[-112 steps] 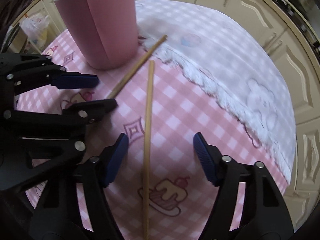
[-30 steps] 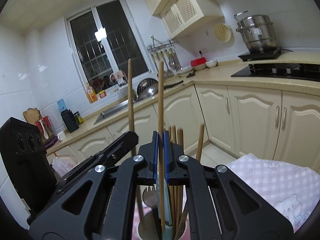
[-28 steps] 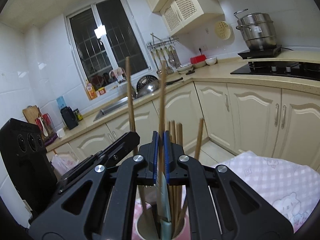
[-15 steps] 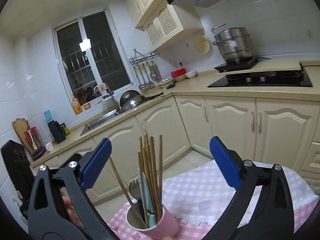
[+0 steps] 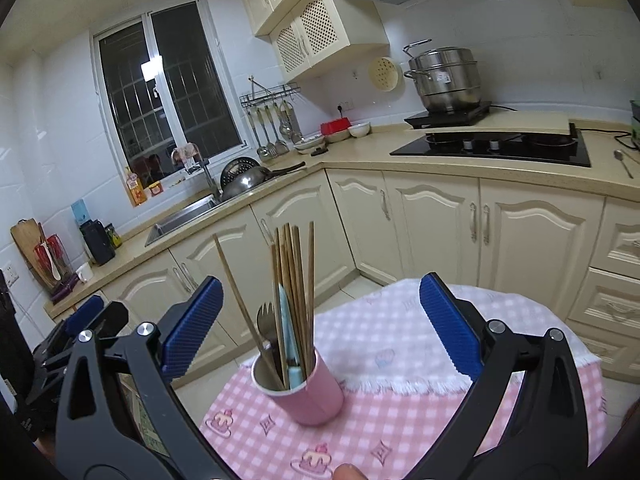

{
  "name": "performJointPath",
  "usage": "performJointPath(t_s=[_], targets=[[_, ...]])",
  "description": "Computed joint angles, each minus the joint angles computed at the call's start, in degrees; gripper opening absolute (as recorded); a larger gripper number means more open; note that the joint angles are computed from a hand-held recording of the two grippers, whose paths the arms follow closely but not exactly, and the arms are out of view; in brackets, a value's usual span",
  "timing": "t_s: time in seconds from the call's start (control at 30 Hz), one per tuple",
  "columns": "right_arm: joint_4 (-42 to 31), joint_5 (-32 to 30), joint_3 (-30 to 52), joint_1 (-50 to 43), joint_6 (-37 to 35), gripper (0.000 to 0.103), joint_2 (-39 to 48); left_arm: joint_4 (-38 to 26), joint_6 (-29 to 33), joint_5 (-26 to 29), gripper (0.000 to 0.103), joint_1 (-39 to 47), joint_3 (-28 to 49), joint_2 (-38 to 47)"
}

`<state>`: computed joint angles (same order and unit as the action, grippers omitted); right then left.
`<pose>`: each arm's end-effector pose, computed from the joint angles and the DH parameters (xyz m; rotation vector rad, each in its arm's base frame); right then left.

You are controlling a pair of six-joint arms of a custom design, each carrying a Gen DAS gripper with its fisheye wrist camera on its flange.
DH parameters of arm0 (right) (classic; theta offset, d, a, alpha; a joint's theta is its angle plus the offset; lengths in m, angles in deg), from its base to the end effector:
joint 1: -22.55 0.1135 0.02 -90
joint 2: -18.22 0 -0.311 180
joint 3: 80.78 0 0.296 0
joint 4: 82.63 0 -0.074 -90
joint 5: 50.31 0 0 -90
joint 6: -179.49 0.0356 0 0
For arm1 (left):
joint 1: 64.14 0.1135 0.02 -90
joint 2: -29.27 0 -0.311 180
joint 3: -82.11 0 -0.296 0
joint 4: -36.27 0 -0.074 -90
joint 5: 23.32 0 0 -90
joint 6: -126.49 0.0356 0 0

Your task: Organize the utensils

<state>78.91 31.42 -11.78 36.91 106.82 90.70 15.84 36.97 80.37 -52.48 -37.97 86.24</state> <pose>0.3118 0.0851 0.3513 -0.0453 1.9831 0.5031 0.2462 0.0422 0.3569 -0.0182 1.8676 -0.0778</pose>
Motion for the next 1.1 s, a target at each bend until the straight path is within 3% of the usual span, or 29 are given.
performJointPath(t_s=[0.43,0.83,0.97,1.1], targets=[[-6.8,12.2,-6.9,8.8,-1.5,0.097,-12.6,-13.2,1.7,-3.5,0.099,0.5,-2.2,-15.1],[-11.7,23.9,-9.3,17.3,-1.3,0.097,-20.1,-21.0,3.2,0.5,0.099,4.8,-2.6,-23.3],[-12.7,25.6,-9.5,18.6,-1.3,0.097,-21.3,-22.4,3.4,-0.5,0.099,4.4,-1.9,-24.7],[-13.6,27.4,-9.8,20.1,-0.9,0.097,-23.0,-24.4,2.9,2.3,0.099,7.5,-1.6,-26.3]])
